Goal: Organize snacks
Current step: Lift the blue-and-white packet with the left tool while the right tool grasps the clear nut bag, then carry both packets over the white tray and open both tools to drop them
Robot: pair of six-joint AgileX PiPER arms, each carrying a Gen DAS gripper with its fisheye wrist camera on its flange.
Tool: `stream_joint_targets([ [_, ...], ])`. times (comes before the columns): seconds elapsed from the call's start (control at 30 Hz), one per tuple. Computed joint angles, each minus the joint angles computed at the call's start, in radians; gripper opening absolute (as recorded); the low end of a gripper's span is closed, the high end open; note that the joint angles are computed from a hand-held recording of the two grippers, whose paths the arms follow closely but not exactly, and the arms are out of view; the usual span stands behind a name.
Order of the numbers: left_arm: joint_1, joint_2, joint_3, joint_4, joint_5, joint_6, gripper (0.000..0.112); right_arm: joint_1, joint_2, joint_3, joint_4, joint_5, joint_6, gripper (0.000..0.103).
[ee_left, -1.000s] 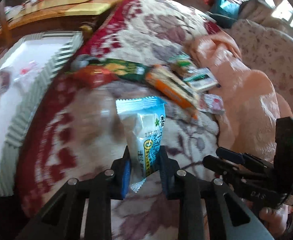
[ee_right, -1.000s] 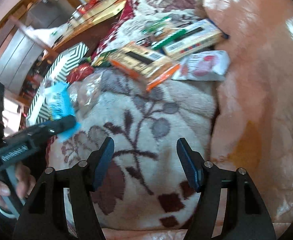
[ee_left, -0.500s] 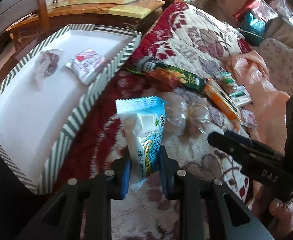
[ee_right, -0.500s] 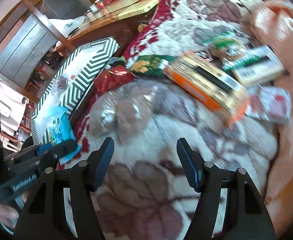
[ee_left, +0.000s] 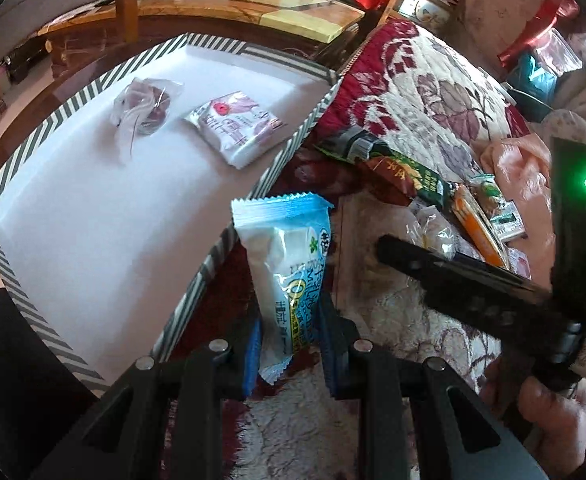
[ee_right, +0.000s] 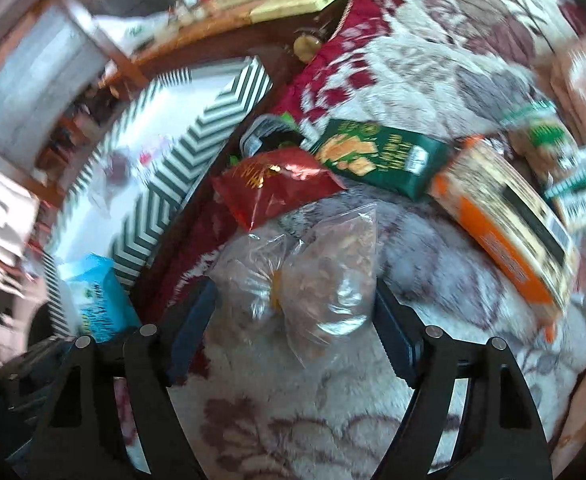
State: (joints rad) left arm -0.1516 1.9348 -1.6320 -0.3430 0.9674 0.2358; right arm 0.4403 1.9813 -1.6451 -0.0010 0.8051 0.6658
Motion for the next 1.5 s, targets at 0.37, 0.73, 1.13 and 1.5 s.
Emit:
stream_joint_targets([
  [0.37,0.009,0.023,-0.009,-0.011,0.015,0.009,0.027,0.023,0.043,-0.04,-0.008,-0.009,-0.195,0.056],
  [0.73,-0.01,-0.011,0.02,0.013,-0.019,0.013,0.027,-0.021,-0.142,0.215,0.126,-0.133,-0.281,0.045],
  [1.13,-0.042,-0.055,0.035,0.069,-0.061,-0.006,0.027,-0.027,-0.242,0.265,0.118,-0.135,-0.266,0.045],
  [1.5,-0.025,-0.054,-0.009,0.091,-0.057,-0.016,0.027,-0.004,-0.224,0.186,0.104,-0.091,-0.264,0.045],
])
